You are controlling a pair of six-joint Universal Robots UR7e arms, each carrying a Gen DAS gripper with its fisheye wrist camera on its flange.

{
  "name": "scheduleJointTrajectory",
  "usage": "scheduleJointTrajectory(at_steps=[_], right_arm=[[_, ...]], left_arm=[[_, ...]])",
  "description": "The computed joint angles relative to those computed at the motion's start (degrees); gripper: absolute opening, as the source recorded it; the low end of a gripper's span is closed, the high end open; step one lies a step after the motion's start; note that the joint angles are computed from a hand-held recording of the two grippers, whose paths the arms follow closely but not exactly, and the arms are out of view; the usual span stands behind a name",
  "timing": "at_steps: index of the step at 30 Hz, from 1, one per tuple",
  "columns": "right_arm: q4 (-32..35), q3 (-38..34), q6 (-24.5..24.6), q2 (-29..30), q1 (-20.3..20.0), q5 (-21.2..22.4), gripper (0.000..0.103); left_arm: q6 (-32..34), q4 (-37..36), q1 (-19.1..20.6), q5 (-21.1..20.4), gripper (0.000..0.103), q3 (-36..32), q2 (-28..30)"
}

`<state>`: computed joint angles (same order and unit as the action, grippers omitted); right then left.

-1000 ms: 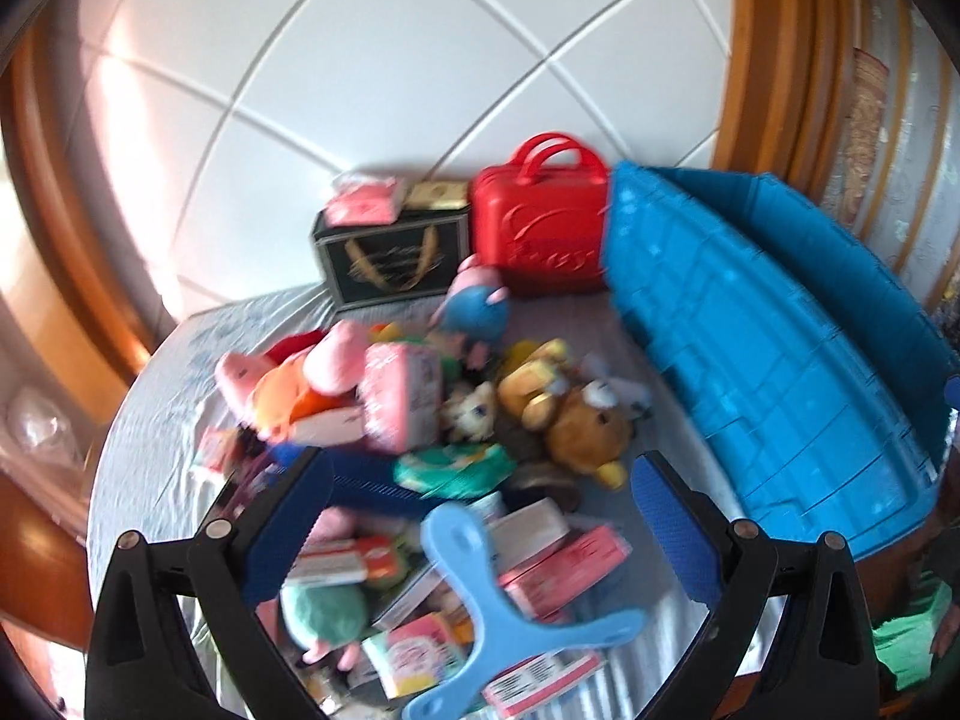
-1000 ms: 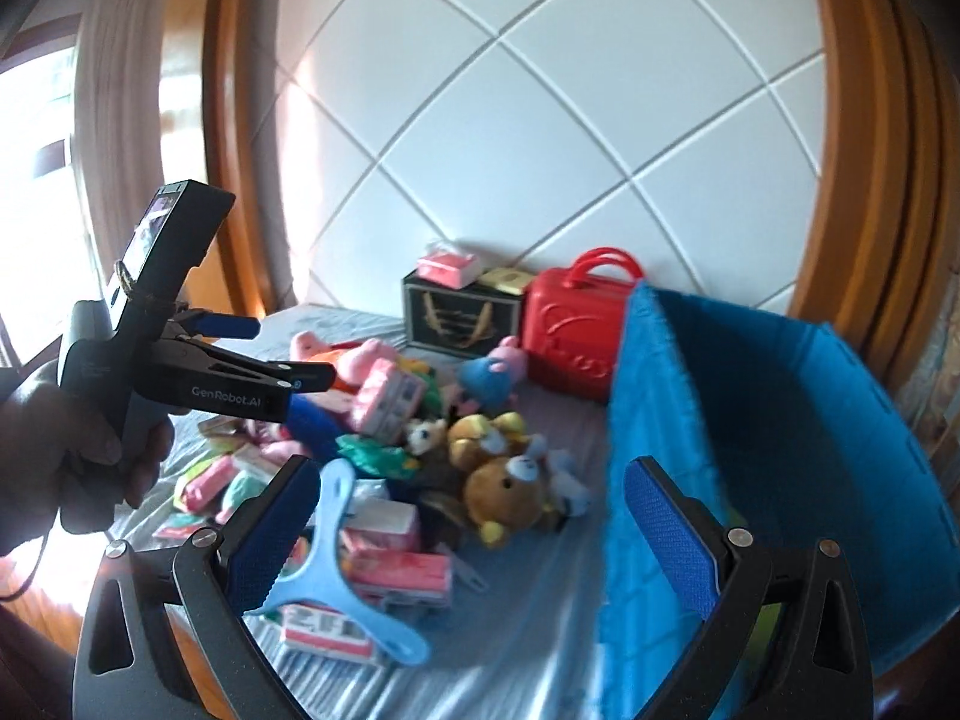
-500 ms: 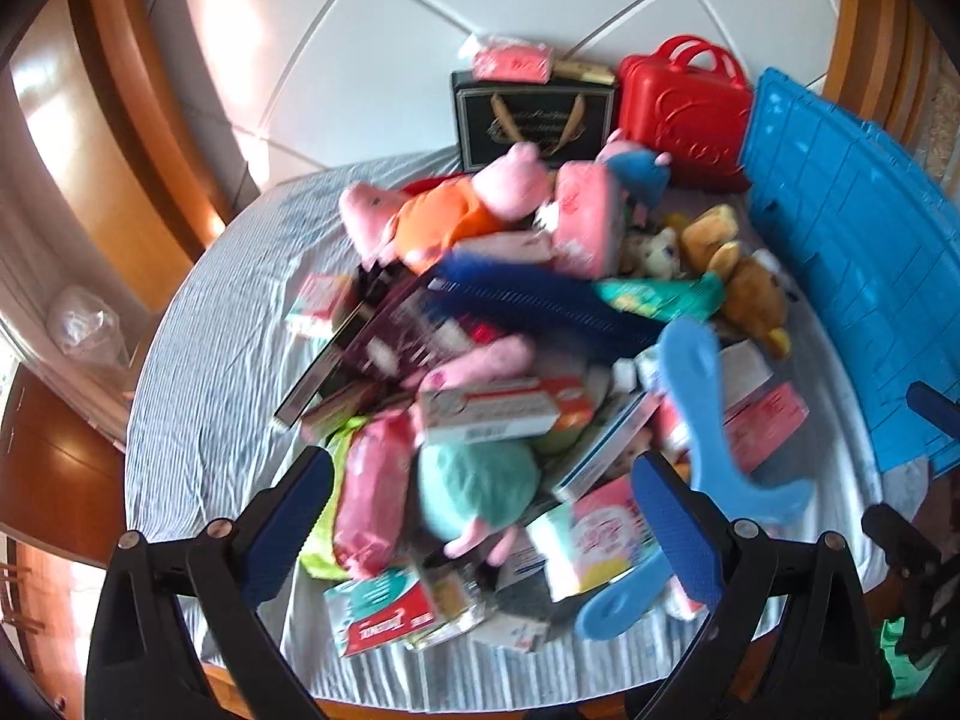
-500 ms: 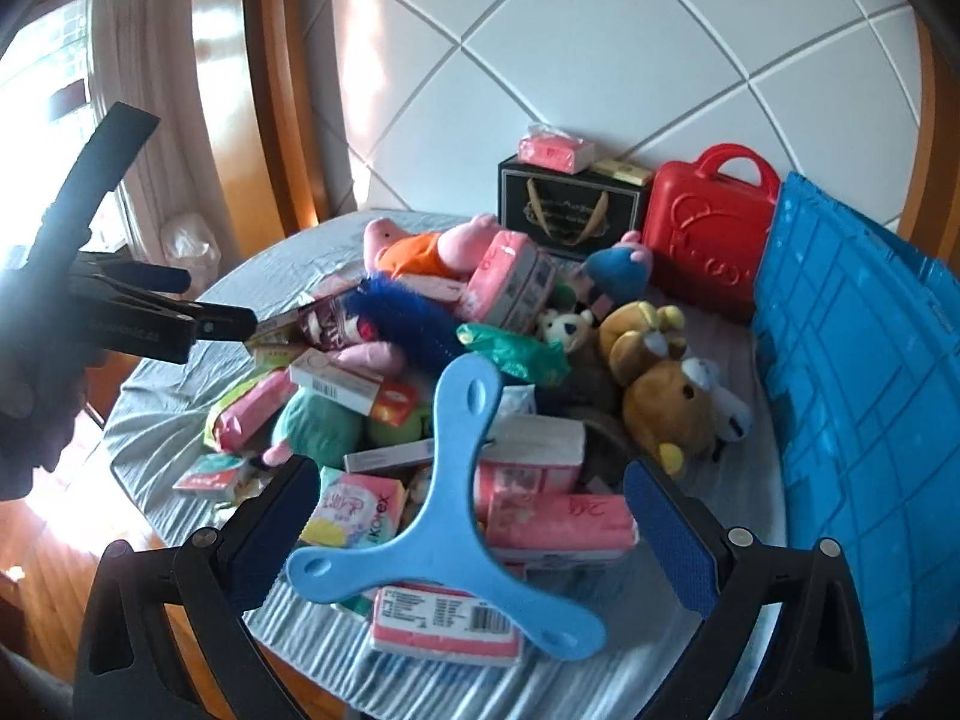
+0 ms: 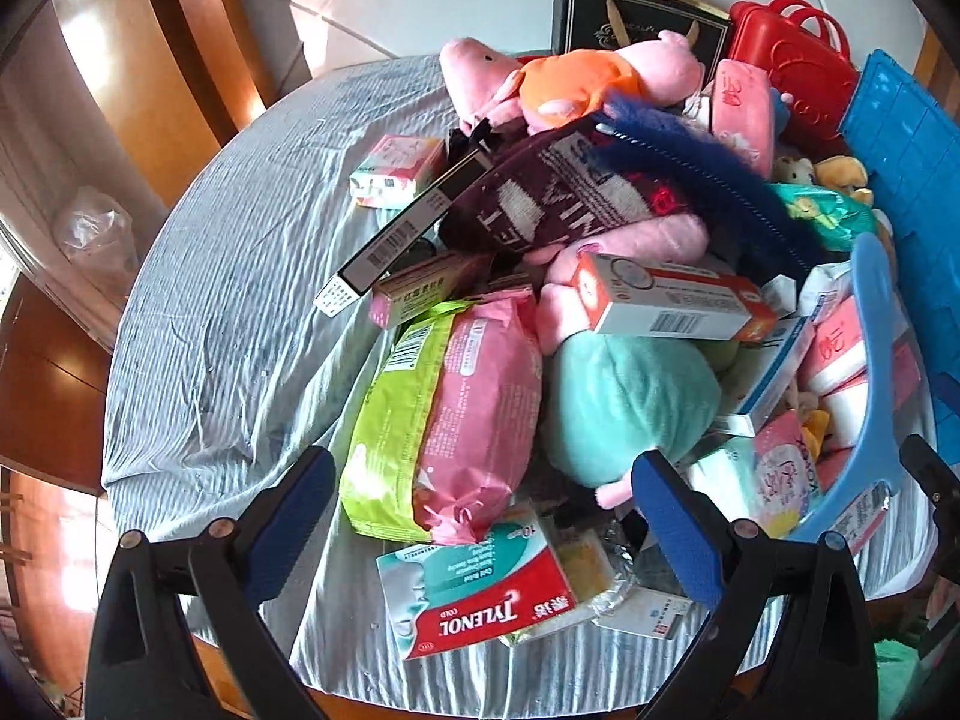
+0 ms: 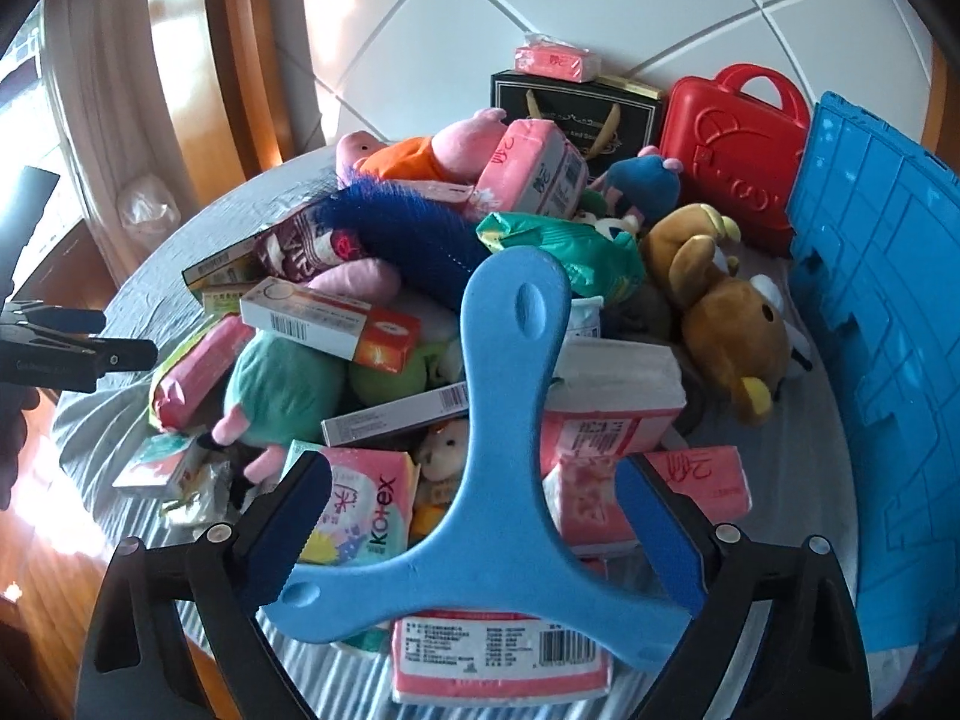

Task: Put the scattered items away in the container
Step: 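Move both tools back over the heap of items on the table, then grasp the light blue plastic hanger with the right tool while the left tool grasps the green-pink snack packet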

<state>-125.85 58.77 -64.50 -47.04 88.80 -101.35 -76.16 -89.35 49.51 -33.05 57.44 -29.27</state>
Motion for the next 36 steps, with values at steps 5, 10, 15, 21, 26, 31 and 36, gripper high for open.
scheduleJointTrajectory(at_steps=[5, 10, 15, 21, 26, 31, 36], right_arm=[[-0.7, 0.0, 0.3, 1.1, -0.2, -1.2, 0.093], [-0.1, -1.0, 0.8, 1.9, -0.3, -1.7, 0.093], [1.7, -2.1, 0.6, 2.5, -0.4, -1.8, 0.093], [1.1, -2.2, -0.2, 3.4, -0.3, -2.4, 0.093], [-0.2, -2.5, -0.7, 4.6, 0.0, -3.0, 0.093], [-3.7, -2.1, -1.5, 5.8, 0.0, -4.8, 0.067], [-1.1, -4.1, 0.0, 6.8, 0.2, -5.8, 0.033]], left_arm=[[2.9, -0.9, 2.4, 0.9, 0.101, 1.0, 0.0], [10.3, -12.6, 5.5, -2.1, 0.101, 5.7, -1.6], [15.5, -17.4, 7.6, -5.4, 0.101, 6.4, -1.1], [14.8, -18.6, 8.8, -6.1, 0.102, 5.7, 0.0], [13.5, -19.1, 9.3, -6.7, 0.103, 5.5, 0.5], [14.0, -22.5, 9.1, -7.8, 0.078, 7.3, -0.5], [14.5, -24.5, 8.5, -7.3, 0.066, 9.0, -1.4]])
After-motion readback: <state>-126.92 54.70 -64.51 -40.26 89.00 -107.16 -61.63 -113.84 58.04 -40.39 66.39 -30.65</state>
